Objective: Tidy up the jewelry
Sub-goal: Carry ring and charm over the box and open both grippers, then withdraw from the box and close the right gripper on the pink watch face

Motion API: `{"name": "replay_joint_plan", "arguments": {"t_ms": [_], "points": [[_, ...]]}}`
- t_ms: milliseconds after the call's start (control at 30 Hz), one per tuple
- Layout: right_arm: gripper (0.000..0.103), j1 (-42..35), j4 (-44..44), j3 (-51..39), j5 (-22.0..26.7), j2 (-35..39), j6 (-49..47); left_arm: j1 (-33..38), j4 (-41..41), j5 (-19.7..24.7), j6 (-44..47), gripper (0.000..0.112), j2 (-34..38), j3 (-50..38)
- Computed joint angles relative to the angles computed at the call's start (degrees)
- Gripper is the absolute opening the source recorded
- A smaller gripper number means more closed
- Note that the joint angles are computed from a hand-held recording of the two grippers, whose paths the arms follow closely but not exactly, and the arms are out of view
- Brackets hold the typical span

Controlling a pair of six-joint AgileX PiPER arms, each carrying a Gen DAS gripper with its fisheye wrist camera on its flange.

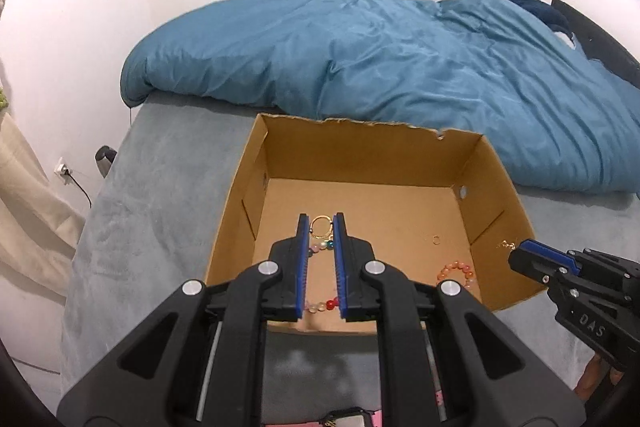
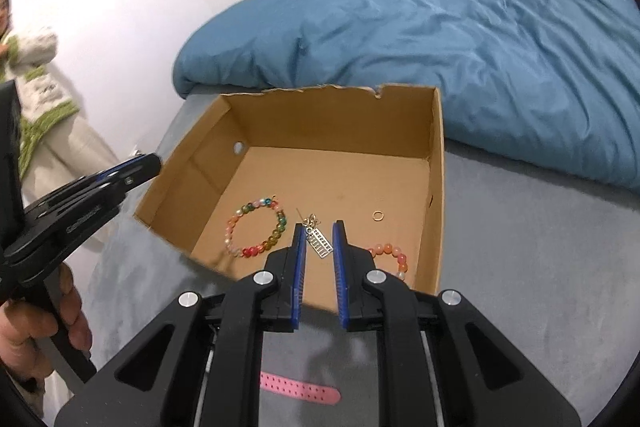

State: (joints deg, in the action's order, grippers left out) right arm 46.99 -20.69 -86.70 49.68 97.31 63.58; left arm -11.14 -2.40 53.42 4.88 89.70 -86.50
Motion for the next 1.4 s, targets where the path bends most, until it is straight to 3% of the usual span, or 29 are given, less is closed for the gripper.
{"name": "replay_joint_plan", "arguments": {"t_ms": [100,167,200,367,600,700,833,967,1133,1167,1233,1333,1400], "points": [[0.016,-1.1,1.5,-1.4,0.6,1.9,-1.4,0.6,-0.7,0.6,1.9,0.012,1.0,0.1],[0.038,-1.2,1.3,-2.0,1.5,2.8,-0.7,1.3,-2.2,2.4,2.8,0.062,2.2,-0.8],[0.048,-0.8,0.1,-1.8,1.7,2.7,0.3,2.0,-3.6,1.5,3.1,0.095,1.6,0.1],[0.049,0.4,-1.6,0.1,0.2,1.3,0.9,2.4,-5.1,-5.2,6.4,0.095,-4.6,6.5],[0.049,8.3,-7.9,4.6,0.7,-2.7,6.0,7.8,-6.9,-5.3,8.5,0.095,-14.3,15.5],[0.057,13.0,-8.1,6.5,1.2,-3.2,7.3,13.2,-8.5,-3.3,13.0,0.095,-20.0,21.7],[0.058,16.9,-1.1,6.1,0.5,0.3,0.4,22.4,-10.8,2.3,21.0,0.095,-26.3,29.3],[0.058,18.4,5.6,0.1,1.2,7.1,-12.4,29.6,-11.3,5.9,27.1,0.095,-30.3,34.6],[0.057,17.4,8.3,-8.8,2.7,14.1,-20.2,35.4,-11.7,8.2,31.0,0.095,-32.2,37.9],[0.056,17.2,8.3,-10.3,3.0,15.2,-20.5,36.3,-12.1,8.4,31.7,0.095,-32.5,38.2],[0.032,16.5,9.9,-13.3,3.4,17.5,-20.7,38.6,-13.4,9.0,34.0,0.095,-32.9,38.5],[0.024,16.2,11.0,-15.0,2.6,19.4,-18.7,42.2,-15.6,10.3,37.8,0.095,-33.8,39.1],[0.024,16.5,10.8,-16.2,2.7,20.6,-17.1,42.5,-16.0,10.6,37.9,0.095,-33.9,38.9]]}}
